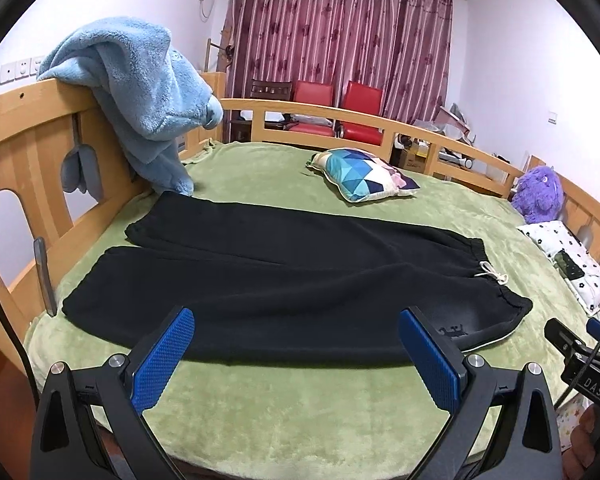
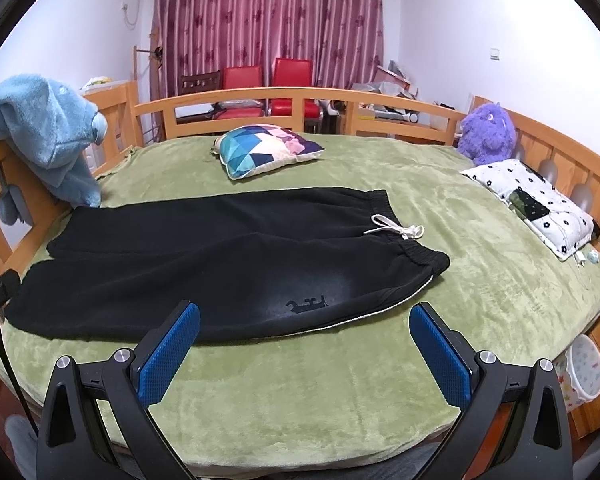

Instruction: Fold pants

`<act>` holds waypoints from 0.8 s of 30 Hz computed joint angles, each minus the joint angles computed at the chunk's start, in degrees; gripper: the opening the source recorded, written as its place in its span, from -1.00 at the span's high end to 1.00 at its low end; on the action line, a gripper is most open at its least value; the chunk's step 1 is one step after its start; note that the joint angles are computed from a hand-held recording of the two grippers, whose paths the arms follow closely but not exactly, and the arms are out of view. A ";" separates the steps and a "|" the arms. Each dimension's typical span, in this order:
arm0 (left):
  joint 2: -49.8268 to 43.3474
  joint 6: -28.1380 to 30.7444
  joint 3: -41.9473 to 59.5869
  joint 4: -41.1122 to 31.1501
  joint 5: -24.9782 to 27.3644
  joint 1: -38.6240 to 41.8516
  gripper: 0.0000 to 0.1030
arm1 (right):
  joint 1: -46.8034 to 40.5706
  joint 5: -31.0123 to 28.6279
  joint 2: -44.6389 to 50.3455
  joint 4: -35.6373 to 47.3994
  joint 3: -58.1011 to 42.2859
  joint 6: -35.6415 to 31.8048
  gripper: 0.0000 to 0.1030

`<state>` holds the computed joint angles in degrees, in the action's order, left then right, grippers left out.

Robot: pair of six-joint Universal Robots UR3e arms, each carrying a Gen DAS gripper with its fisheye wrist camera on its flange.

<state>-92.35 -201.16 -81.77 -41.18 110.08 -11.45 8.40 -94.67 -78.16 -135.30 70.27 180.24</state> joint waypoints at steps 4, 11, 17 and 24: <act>-2.36 2.45 2.40 -0.20 4.77 -1.05 -1.00 | 0.82 -0.43 1.99 -2.54 -0.69 -0.37 -0.99; -2.39 2.26 -1.78 -0.93 1.66 4.26 -1.00 | 1.08 -1.51 6.00 -7.15 0.19 -0.73 -0.99; -0.79 1.97 -7.99 -1.62 -8.46 14.96 -0.99 | -2.91 3.43 12.32 -2.92 -4.03 -0.90 -0.72; -0.26 1.87 -18.43 2.89 -21.78 27.50 -0.95 | -8.17 5.21 21.20 -1.35 -8.62 0.95 -0.52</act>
<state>-92.62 -199.29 -100.20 -38.30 88.30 16.05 0.23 -89.46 -56.97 -136.64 61.66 181.19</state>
